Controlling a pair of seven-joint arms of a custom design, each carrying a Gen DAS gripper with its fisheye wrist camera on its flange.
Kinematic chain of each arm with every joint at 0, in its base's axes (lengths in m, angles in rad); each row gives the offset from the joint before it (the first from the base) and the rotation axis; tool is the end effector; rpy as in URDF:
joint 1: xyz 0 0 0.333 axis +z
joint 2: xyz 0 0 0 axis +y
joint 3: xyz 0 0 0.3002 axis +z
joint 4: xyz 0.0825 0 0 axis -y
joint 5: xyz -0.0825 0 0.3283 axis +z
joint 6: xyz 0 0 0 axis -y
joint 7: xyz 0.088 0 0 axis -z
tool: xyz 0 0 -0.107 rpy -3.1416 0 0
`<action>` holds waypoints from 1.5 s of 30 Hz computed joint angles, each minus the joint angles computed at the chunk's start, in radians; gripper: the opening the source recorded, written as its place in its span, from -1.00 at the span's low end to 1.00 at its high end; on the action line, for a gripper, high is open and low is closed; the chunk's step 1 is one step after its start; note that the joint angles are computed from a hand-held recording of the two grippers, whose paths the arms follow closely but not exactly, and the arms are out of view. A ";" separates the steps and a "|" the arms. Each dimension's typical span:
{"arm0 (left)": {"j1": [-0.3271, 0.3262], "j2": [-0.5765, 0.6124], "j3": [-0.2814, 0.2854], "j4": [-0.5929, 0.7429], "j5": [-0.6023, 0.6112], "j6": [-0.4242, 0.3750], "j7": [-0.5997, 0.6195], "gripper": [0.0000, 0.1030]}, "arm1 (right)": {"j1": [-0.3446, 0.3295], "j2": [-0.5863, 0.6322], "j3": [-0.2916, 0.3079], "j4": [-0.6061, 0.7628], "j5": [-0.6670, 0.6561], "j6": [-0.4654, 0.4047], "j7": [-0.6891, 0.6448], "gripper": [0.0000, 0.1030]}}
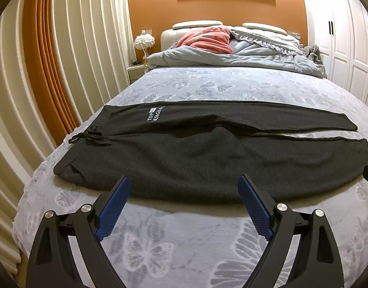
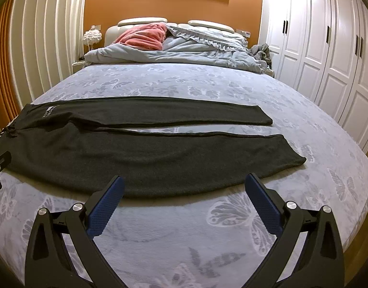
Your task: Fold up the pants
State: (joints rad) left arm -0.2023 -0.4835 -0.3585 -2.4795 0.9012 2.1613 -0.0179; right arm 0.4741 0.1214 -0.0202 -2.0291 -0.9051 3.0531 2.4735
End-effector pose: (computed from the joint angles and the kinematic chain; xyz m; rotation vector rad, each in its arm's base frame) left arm 0.3332 -0.1858 0.4925 -1.9573 1.0768 -0.4081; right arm 0.4763 0.3013 0.4878 -1.9245 1.2474 -0.6847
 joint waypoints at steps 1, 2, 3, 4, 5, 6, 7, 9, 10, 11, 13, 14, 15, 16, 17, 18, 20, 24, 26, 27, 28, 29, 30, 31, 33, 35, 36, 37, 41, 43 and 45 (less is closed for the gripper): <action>0.000 -0.001 0.001 0.000 -0.001 0.001 0.000 0.71 | -0.001 0.000 0.000 0.000 0.002 0.001 -0.002 0.91; -0.001 -0.003 0.002 -0.002 0.000 0.003 0.000 0.71 | 0.000 0.000 0.000 0.000 0.002 0.001 -0.003 0.91; 0.000 -0.001 -0.001 0.001 -0.001 -0.003 -0.001 0.71 | 0.000 0.001 -0.001 0.000 0.001 0.001 -0.002 0.91; 0.000 -0.001 -0.001 0.001 0.000 -0.004 -0.002 0.71 | 0.000 0.000 -0.001 0.000 0.002 0.001 -0.003 0.91; 0.000 -0.001 0.000 0.000 0.001 -0.003 -0.001 0.71 | 0.000 0.000 -0.001 0.000 0.001 0.001 -0.001 0.91; 0.000 -0.003 -0.001 -0.001 -0.001 -0.007 -0.001 0.71 | 0.000 0.000 -0.001 0.000 0.001 0.001 -0.001 0.91; -0.001 -0.004 0.000 -0.002 -0.001 -0.006 -0.002 0.71 | 0.000 0.000 -0.001 -0.001 0.001 0.002 0.000 0.91; 0.000 -0.008 0.002 -0.006 -0.002 -0.005 -0.001 0.71 | 0.002 0.000 -0.002 -0.001 -0.003 0.001 0.005 0.91; 0.000 -0.010 0.000 -0.008 -0.002 -0.008 -0.003 0.71 | 0.000 0.000 -0.002 -0.001 -0.002 0.003 0.003 0.91; 0.000 -0.013 0.003 -0.010 -0.002 -0.006 -0.001 0.71 | 0.000 0.000 -0.002 -0.001 -0.002 0.003 0.003 0.91; 0.001 -0.014 0.002 -0.011 -0.002 -0.006 -0.001 0.71 | 0.001 0.000 -0.003 -0.001 -0.006 0.004 0.007 0.91; 0.001 -0.016 0.004 -0.014 -0.003 -0.005 0.001 0.71 | 0.000 0.000 -0.001 -0.001 0.000 0.002 0.000 0.91; 0.001 -0.016 0.002 -0.014 -0.003 -0.006 0.000 0.71 | 0.001 0.000 -0.002 -0.001 -0.004 0.003 0.004 0.91; 0.001 -0.018 0.003 -0.016 -0.003 -0.006 0.002 0.71 | 0.001 0.000 -0.002 0.000 -0.003 0.002 0.003 0.91; 0.002 -0.018 0.003 -0.017 -0.003 -0.006 0.002 0.71 | 0.001 0.000 -0.002 0.000 -0.003 0.002 0.003 0.91; 0.002 -0.020 0.004 -0.018 -0.004 -0.005 0.003 0.71 | 0.000 0.000 -0.001 -0.001 -0.002 0.002 0.001 0.91; 0.003 -0.019 0.002 -0.018 -0.002 -0.006 0.002 0.71 | 0.000 0.000 -0.001 -0.001 -0.001 0.002 0.001 0.91; 0.003 -0.018 0.002 -0.017 -0.004 -0.005 0.001 0.71 | 0.000 0.000 -0.001 -0.001 0.000 0.003 0.000 0.91; 0.003 -0.017 0.000 -0.016 -0.002 -0.008 0.001 0.71 | 0.000 0.000 -0.002 -0.001 -0.001 0.004 0.000 0.91; 0.003 -0.017 0.001 -0.016 -0.003 -0.007 0.001 0.71 | 0.000 0.000 -0.002 -0.001 -0.001 0.002 0.001 0.91; 0.003 -0.017 0.002 -0.016 -0.003 -0.006 0.001 0.71 | 0.000 0.000 -0.002 -0.001 -0.001 0.002 0.001 0.91; 0.003 -0.016 0.001 -0.015 -0.003 -0.008 0.002 0.71 | 0.000 0.000 -0.002 -0.001 0.000 0.004 0.001 0.91; 0.003 -0.017 0.001 -0.016 -0.003 -0.009 0.001 0.71 | 0.000 0.000 -0.001 -0.001 0.003 0.003 -0.002 0.91; 0.003 -0.016 0.002 -0.016 -0.003 -0.007 0.002 0.71 | 0.002 0.000 -0.003 0.000 -0.004 0.002 0.005 0.91; 0.003 -0.015 0.000 -0.015 -0.002 -0.009 0.000 0.71 | -0.001 0.000 -0.001 -0.001 0.002 0.003 -0.001 0.91; 0.002 -0.018 0.003 -0.017 -0.002 -0.007 0.002 0.71 | 0.001 0.000 -0.003 -0.001 -0.006 0.003 0.006 0.91; 0.003 -0.015 0.000 -0.015 -0.003 -0.009 0.000 0.71 | 0.000 0.000 -0.002 -0.001 -0.002 0.003 0.002 0.91; 0.002 -0.015 0.001 -0.015 -0.002 -0.008 0.001 0.71 | 0.000 0.001 -0.001 0.000 0.000 0.003 0.001 0.91; 0.002 -0.015 0.001 -0.015 -0.002 -0.012 0.003 0.71 | 0.000 0.000 -0.001 -0.002 0.000 0.002 0.001 0.91; 0.002 -0.014 0.000 -0.014 -0.001 -0.012 0.000 0.71 | 0.000 0.000 -0.002 -0.001 -0.002 0.003 0.002 0.91; 0.001 -0.014 0.000 -0.015 0.000 -0.013 -0.001 0.71 | 0.000 0.000 -0.002 -0.001 -0.002 0.003 0.003 0.91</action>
State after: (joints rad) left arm -0.2011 -0.4974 -0.3584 -2.4941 0.9009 2.1485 -0.0187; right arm 0.4744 0.1213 -0.0222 -2.0302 -0.9074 3.0562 2.4770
